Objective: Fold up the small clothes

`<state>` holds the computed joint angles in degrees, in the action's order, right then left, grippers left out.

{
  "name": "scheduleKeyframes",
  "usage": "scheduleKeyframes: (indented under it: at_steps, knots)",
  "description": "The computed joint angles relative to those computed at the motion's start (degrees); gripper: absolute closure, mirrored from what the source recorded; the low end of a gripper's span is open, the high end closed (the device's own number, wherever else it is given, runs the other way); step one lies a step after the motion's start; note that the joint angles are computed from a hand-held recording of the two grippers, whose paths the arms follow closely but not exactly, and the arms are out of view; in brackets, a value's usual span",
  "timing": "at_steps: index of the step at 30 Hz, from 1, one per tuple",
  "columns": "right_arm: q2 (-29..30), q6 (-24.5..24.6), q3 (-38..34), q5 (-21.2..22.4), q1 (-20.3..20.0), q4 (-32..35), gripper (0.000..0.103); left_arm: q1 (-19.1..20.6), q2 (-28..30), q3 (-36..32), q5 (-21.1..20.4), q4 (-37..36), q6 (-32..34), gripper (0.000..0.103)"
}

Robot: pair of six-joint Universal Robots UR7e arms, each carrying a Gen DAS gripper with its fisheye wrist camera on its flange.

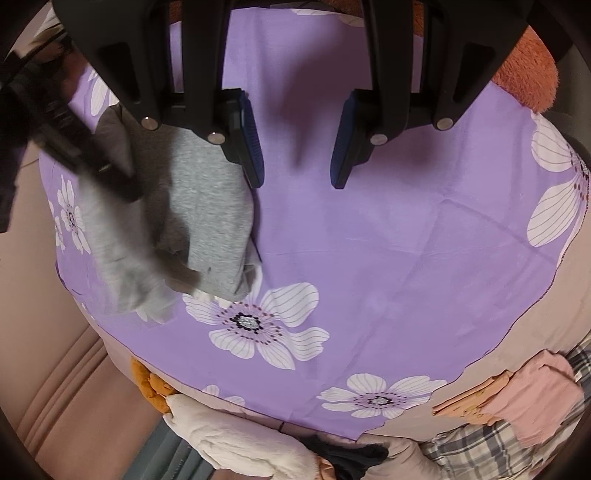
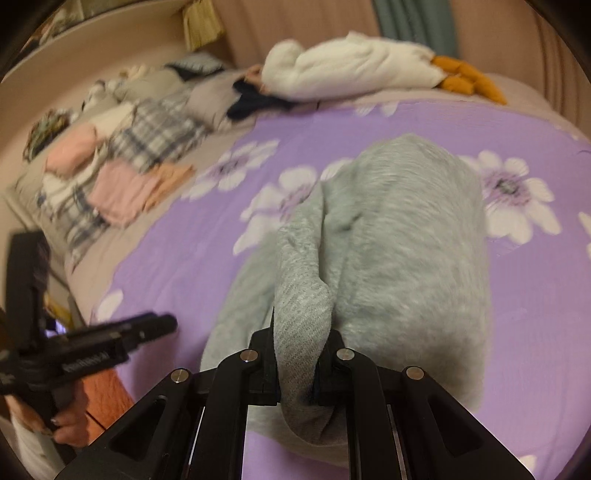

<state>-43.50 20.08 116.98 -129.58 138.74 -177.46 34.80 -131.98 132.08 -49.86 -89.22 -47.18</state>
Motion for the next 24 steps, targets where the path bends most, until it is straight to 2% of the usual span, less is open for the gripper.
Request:
scheduleKeyframes:
  at_steps: [4,8,11,12,13,15,17,19,22,24]
  knots:
    - [1.2,1.9,-0.7,1.2,-1.2,4.1,0.09,0.5,-0.1,-0.4,-0.4,-0.2,0.5,0.065]
    - [-0.1,2.8,-0.1,2.2,-1.7,5.9,0.09,0.2,0.0,-0.8,-0.4,-1.4,1.3,0.054]
    - [-1.8,2.8,0.4,3.8,-1.5,6.6,0.085,0.2,0.5,-1.2,-1.6,-4.5,3.5,0.044]
    - [-2.4,2.6,0.6,4.2,-1.2,6.5,0.078,0.3,0.9,-1.4,-2.6,-6.4,4.8,0.04]
    - [-2.6,2.4,0.8,4.5,-1.0,6.3,0.064,0.6,1.3,-1.5,-3.5,-8.2,5.9,0.037]
    - [-4.4,2.2,2.2,4.7,0.1,4.9,0.045,1.7,2.7,-1.7,-5.8,-13.0,9.1,0.031]
    - [-5.5,2.0,3.2,4.6,0.9,3.2,0.044,2.4,4.5,-1.9,-8.1,-16.6,11.7,0.029]
    - [-6.8,3.0,4.1,2.9,1.7,3.3,0.043,3.5,7.1,-2.1,-10.9,-20.4,14.8,0.029]
    - [-9.0,6.3,5.8,-2.1,2.4,4.6,0.042,4.3,11.1,-2.0,-14.6,-24.6,17.8,0.029]
    - [-10.7,10.2,7.3,-5.7,2.3,6.4,0.042,4.9,14.2,-1.4,-18.7,-28.2,21.4,0.029]
